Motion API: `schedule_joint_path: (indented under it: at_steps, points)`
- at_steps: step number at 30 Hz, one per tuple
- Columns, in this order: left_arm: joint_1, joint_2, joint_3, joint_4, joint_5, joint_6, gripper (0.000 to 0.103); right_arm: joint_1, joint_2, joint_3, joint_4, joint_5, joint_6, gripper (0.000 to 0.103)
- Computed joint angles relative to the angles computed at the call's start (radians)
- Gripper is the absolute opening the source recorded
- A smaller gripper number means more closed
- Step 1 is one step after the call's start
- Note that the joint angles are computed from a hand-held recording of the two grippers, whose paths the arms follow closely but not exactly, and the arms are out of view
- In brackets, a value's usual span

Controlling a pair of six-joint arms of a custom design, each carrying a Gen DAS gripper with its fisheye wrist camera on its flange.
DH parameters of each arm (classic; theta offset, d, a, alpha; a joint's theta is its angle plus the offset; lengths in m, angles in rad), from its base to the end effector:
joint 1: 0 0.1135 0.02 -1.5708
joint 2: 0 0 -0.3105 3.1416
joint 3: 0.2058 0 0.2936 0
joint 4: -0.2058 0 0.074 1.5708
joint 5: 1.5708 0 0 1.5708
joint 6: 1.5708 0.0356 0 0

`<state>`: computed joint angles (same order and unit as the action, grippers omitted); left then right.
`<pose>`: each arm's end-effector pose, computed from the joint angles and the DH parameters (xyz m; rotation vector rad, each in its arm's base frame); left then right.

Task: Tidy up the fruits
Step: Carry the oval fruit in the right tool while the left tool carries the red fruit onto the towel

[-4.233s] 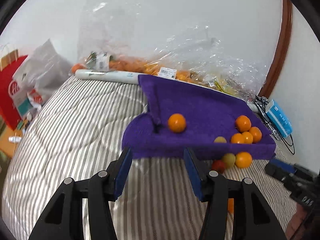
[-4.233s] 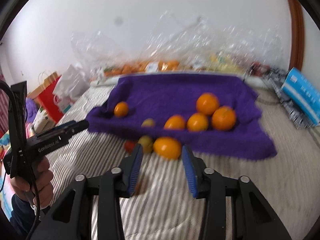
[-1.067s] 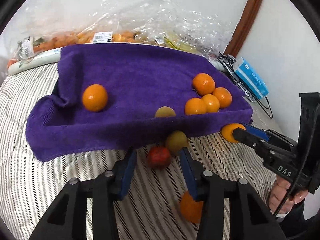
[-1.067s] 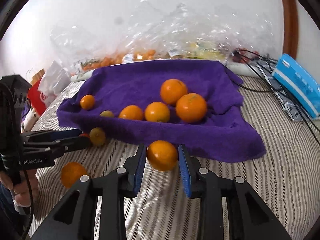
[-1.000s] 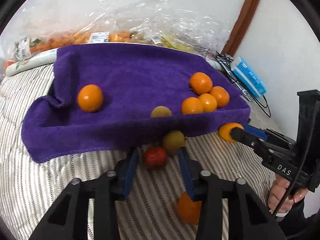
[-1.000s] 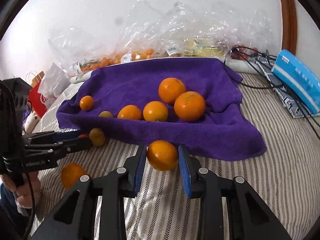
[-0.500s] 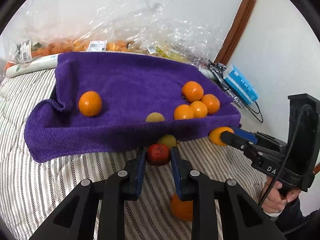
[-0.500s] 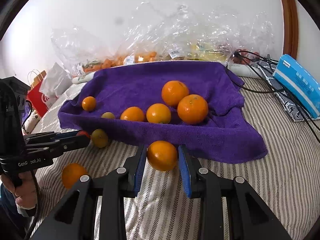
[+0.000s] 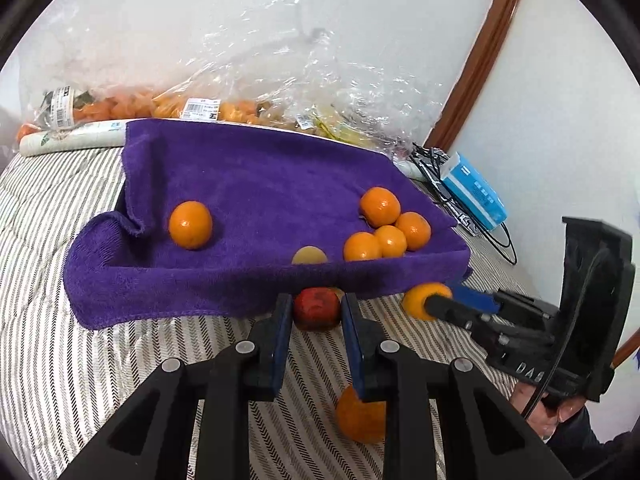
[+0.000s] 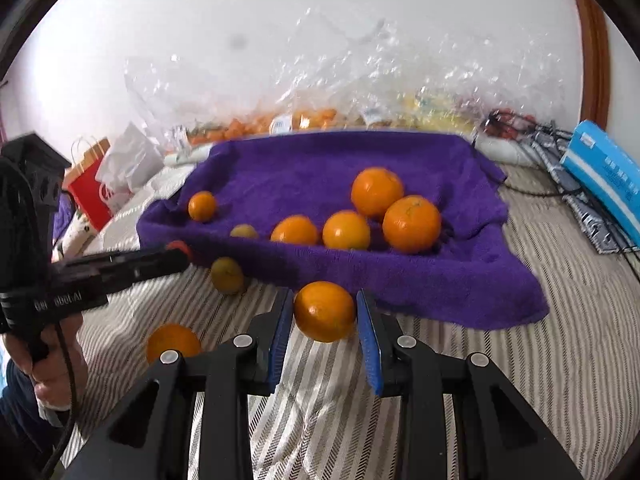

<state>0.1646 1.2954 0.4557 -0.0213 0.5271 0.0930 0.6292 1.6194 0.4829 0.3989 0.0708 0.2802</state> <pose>0.2401 0.0217 0.1589 0.1494 2.3361 -0.5124 0.2372 0.1695 0.1145 -0.3696 2.3073 0.3797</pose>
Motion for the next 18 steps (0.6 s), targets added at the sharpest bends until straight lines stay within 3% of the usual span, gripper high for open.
schedule_joint_path:
  at_steps: [9,14,18]
  points:
    - [0.014,0.010,0.002,0.014,0.001,-0.027,0.024,0.023,0.073,0.079,-0.120,0.031,0.005,0.032]
    - [0.017,0.002,0.001,0.018,0.003,-0.038,0.024,0.023,0.024,0.032,-0.067,0.033,0.007,0.032]
    - [0.035,-0.015,0.020,-0.013,0.015,-0.056,0.024,0.021,-0.073,0.017,-0.099,0.043,-0.004,0.032]
